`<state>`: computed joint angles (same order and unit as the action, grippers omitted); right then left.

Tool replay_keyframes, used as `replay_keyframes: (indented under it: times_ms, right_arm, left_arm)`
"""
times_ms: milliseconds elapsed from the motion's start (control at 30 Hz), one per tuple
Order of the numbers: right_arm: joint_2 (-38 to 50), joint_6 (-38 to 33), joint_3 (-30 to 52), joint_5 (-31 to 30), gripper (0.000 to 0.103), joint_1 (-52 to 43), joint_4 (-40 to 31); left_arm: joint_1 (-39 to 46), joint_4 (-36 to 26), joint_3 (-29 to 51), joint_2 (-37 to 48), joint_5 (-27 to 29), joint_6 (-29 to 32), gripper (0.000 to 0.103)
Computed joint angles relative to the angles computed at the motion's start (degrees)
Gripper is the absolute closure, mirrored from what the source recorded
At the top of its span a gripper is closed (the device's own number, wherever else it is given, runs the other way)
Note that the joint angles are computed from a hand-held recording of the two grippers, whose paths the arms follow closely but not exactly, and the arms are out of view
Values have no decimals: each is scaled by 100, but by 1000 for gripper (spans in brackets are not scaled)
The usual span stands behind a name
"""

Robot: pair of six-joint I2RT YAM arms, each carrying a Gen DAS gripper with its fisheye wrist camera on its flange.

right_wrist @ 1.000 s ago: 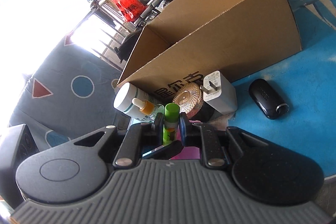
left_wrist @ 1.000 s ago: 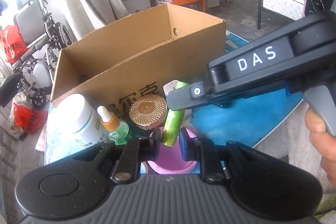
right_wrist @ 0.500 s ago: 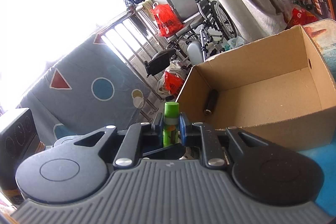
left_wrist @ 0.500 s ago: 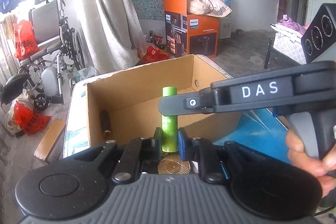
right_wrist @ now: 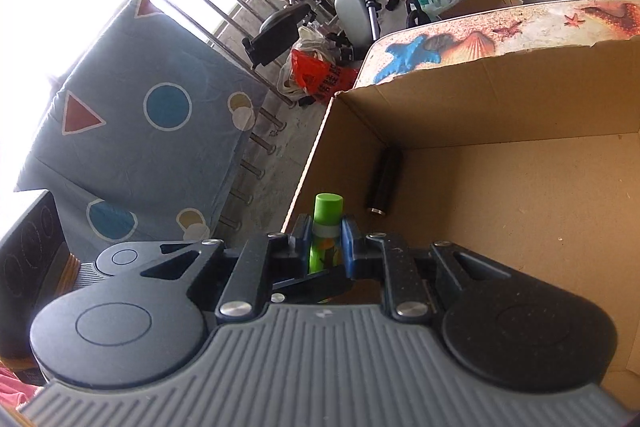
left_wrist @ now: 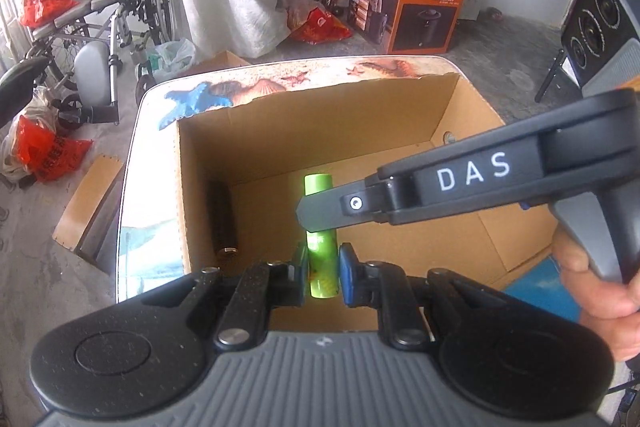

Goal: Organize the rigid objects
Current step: 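Lower the green glue stick into the box and open the right tool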

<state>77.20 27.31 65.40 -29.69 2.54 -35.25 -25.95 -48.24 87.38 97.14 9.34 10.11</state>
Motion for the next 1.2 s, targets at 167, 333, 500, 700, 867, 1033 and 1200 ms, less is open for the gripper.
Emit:
replay_keyframes:
  times_ms: [167,333,500,700,867,1033,1200]
  right_arm:
    - [1506,-318,1037,-115,88,-27,-457]
    - [2436,-550,1591,-200,87,-60,-718]
    - [3151,-631,2136,64,82,17,-818]
    - [3204,-472,2038,232,65,-51,-499]
    - [2304,-463,1293,167,58,-284,-258]
    - [816,-576,407,30,58,-675,-390]
    - [-1389,-881,-567,-505,58,-1387,-1079]
  left_arm:
    - [107,-565,1015,1103,-49,-77,85]
    - [57,-759,1566,1764,-361,-153,85]
    - [-97,-752,1807,2003,-723,-151,84]
    - [-97,-560,1636,1857,-764,-164,83]
    - [13,-464,1279,1380,-490,-218,69]
    - [72,-248,694,489,-205,-184,64]
    - [82,-68,-195,-713,280,-138,55]
